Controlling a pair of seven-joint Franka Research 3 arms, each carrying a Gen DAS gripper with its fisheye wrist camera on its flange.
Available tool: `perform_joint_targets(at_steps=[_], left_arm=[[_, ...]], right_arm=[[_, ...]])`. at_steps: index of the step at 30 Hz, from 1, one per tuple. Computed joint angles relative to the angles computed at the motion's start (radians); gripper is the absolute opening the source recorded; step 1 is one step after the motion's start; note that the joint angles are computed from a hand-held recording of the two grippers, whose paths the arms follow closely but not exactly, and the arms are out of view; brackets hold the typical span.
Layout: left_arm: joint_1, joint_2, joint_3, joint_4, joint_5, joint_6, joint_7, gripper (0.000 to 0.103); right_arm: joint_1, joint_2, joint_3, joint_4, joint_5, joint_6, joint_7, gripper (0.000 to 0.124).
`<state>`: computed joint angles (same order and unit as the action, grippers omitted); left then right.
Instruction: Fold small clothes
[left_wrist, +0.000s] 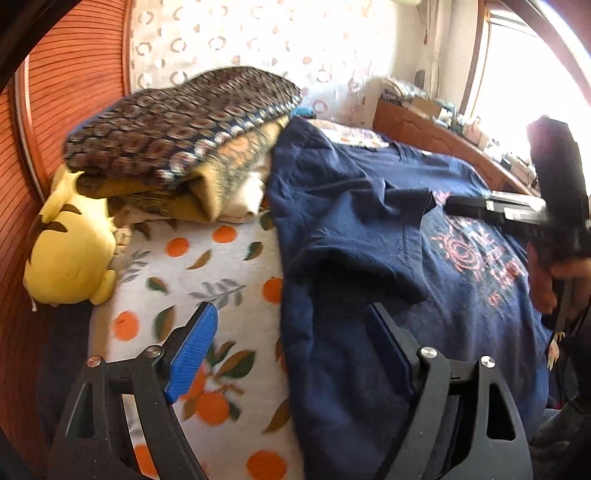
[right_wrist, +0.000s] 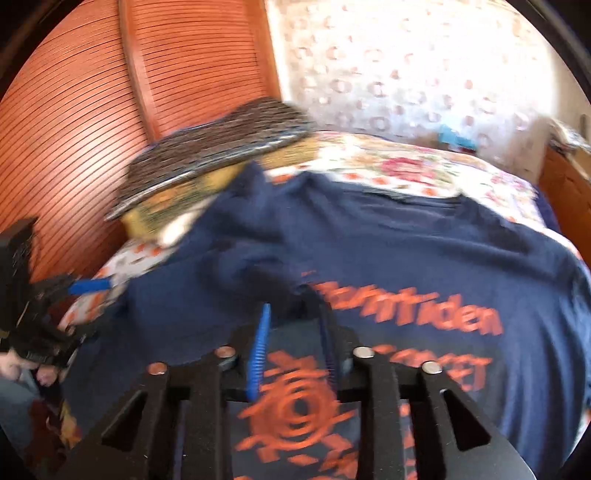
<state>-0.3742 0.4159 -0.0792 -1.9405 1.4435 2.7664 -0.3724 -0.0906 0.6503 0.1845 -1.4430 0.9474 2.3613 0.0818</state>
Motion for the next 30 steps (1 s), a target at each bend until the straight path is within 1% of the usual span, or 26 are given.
perform_joint_targets(at_steps=[3,4,6,8,11,12,13,14,15,16,17,19,21,23,26,28,30], left_arm=[[-0.012,-0.05,-0.006,-0.057,0.01,-0.051,-0.036,0.083],[-0.011,-0.058,-0.013,-0.069,0.002,-0.065,-0.032,0.083],[-0.005,-0.065,-0.024,-0.085,-0.011,-0.081,-0.027,0.083],[0.001,-0.063,-0.03,-0.091,-0.025,-0.088,-0.021,0.083],[0.004,-0.048,-0.034,-0.081,-0.053,-0.099,0.004,0.083],[0.003,-0.047,-0.032,-0.081,-0.053,-0.099,0.002,0.083],[0.004,-0.044,-0.033,-0.078,-0.066,-0.101,0.013,0.083],[0.004,-0.042,-0.033,-0.076,-0.078,-0.105,0.022,0.083],[0.002,-0.042,-0.033,-0.076,-0.087,-0.112,0.03,0.083],[-0.003,-0.044,-0.031,-0.077,-0.087,-0.119,0.028,0.083],[-0.009,-0.052,-0.028,-0.081,-0.076,-0.127,0.015,0.083],[-0.013,-0.073,-0.026,-0.098,-0.042,-0.127,-0.024,0.083],[-0.013,-0.089,-0.031,-0.106,-0.02,-0.138,-0.051,0.083],[-0.011,-0.098,-0.039,-0.107,-0.005,-0.15,-0.071,0.083],[-0.004,-0.094,-0.048,-0.091,0.005,-0.152,-0.074,0.083],[0.002,-0.073,-0.051,-0.062,-0.009,-0.144,-0.047,0.083],[0.002,-0.05,-0.049,-0.031,-0.024,-0.139,-0.016,0.083]], right_arm=[[-0.01,-0.058,0.014,-0.095,0.004,-0.056,-0.09,0.042],[-0.007,-0.079,0.014,-0.127,-0.001,-0.081,-0.123,0.042],[0.012,-0.107,0.007,-0.176,-0.004,-0.095,-0.174,0.042],[0.042,-0.103,-0.008,-0.181,-0.02,-0.09,-0.187,0.042],[0.091,-0.106,-0.021,-0.215,-0.042,-0.012,-0.202,0.041],[0.106,-0.098,-0.023,-0.211,-0.053,0.013,-0.196,0.037],[0.1,-0.099,-0.012,-0.219,-0.035,0.032,-0.226,0.029],[0.105,-0.099,-0.013,-0.22,-0.043,0.04,-0.228,0.009],[0.103,-0.101,-0.015,-0.219,-0.049,0.035,-0.225,0.006],[0.091,-0.112,-0.011,-0.222,-0.043,0.012,-0.229,0.005],[0.069,-0.136,-0.01,-0.234,-0.034,-0.03,-0.241,0.005],[0.046,-0.164,-0.02,-0.25,-0.018,-0.083,-0.268,0.005],[0.046,-0.188,-0.039,-0.267,-0.017,-0.1,-0.269,0.005],[0.05,-0.195,-0.055,-0.283,-0.026,-0.1,-0.289,0.005],[0.063,-0.192,-0.067,-0.292,-0.04,-0.076,-0.297,0.005],[0.059,-0.183,-0.067,-0.282,-0.027,-0.073,-0.287,0.012],[0.042,-0.174,-0.07,-0.256,-0.014,-0.098,-0.263,0.04]])
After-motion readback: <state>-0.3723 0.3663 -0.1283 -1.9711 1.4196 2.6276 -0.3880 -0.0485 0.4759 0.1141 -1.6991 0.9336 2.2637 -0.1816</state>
